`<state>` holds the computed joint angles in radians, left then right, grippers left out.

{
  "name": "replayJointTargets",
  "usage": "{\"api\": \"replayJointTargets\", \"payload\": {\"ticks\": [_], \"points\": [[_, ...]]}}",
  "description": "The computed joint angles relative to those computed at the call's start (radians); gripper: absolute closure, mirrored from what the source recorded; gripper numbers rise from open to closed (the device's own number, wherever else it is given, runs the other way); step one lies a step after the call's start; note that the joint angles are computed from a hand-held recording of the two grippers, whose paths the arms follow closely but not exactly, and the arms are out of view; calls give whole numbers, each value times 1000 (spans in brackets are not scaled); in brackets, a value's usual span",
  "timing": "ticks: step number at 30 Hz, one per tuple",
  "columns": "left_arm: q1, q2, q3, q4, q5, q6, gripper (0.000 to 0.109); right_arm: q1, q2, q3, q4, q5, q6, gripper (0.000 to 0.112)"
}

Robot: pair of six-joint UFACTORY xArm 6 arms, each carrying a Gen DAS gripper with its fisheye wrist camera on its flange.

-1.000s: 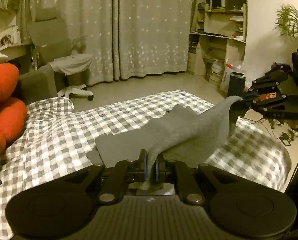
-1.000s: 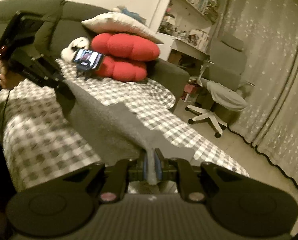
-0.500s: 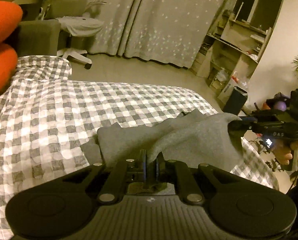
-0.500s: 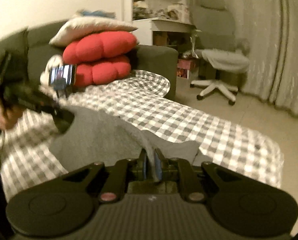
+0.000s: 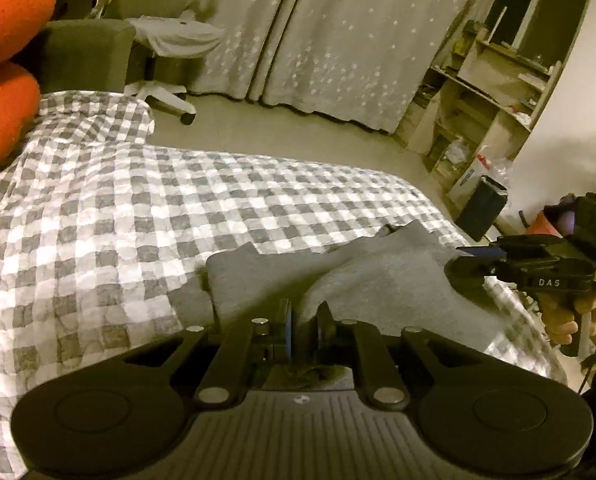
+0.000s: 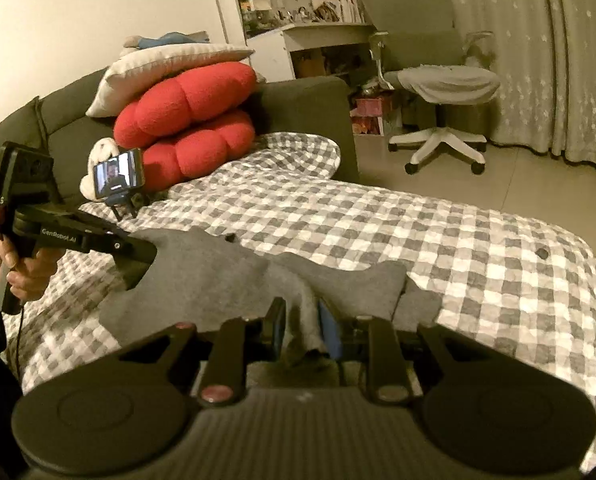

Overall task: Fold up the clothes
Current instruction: 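Lift the pinched edge with both grippers and fold it over the shirt, then lower the folded edge onto the shirt and open both grippers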

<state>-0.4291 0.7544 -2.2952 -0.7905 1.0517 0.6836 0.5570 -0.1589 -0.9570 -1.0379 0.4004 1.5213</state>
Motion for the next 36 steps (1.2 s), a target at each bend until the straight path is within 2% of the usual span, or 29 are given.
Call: {"api": "replayJointTargets", "payload": {"ticks": [3, 6, 7, 11, 14, 17, 19, 22, 27, 33, 36], "points": [[0, 22, -28, -4, 5, -2, 96, -23, 16, 2, 7, -27, 13, 88], [5, 61, -84, 1, 27, -33, 93, -54, 23, 14, -27, -95, 72, 70], [8, 75, -105, 4, 35, -46, 91, -64, 25, 18, -53, -121, 104, 68], [24, 109, -150, -27, 65, -68, 87, -113, 32, 31, -151, -223, 261, 67], [29, 109, -145, -32, 60, -79, 84, -127, 33, 44, -152, -244, 277, 67], [21, 102, -129, -4, 22, -113, 84, -126, 39, 54, -98, -237, 227, 71], [19, 103, -128, 10, 5, -134, 86, -118, 47, 54, -53, -213, 164, 86], [20, 113, -139, 25, -5, -158, 87, -113, 49, 51, -70, -188, 161, 96], [19, 110, -129, 27, -16, -166, 88, -93, 59, 27, -54, -144, 124, 97], [10, 65, -52, 24, -65, -159, 93, -104, 70, 15, -43, -160, 141, 91], [-6, -8, 61, 22, -139, -119, 98, -88, 69, 1, -61, -118, 146, 98]]}}
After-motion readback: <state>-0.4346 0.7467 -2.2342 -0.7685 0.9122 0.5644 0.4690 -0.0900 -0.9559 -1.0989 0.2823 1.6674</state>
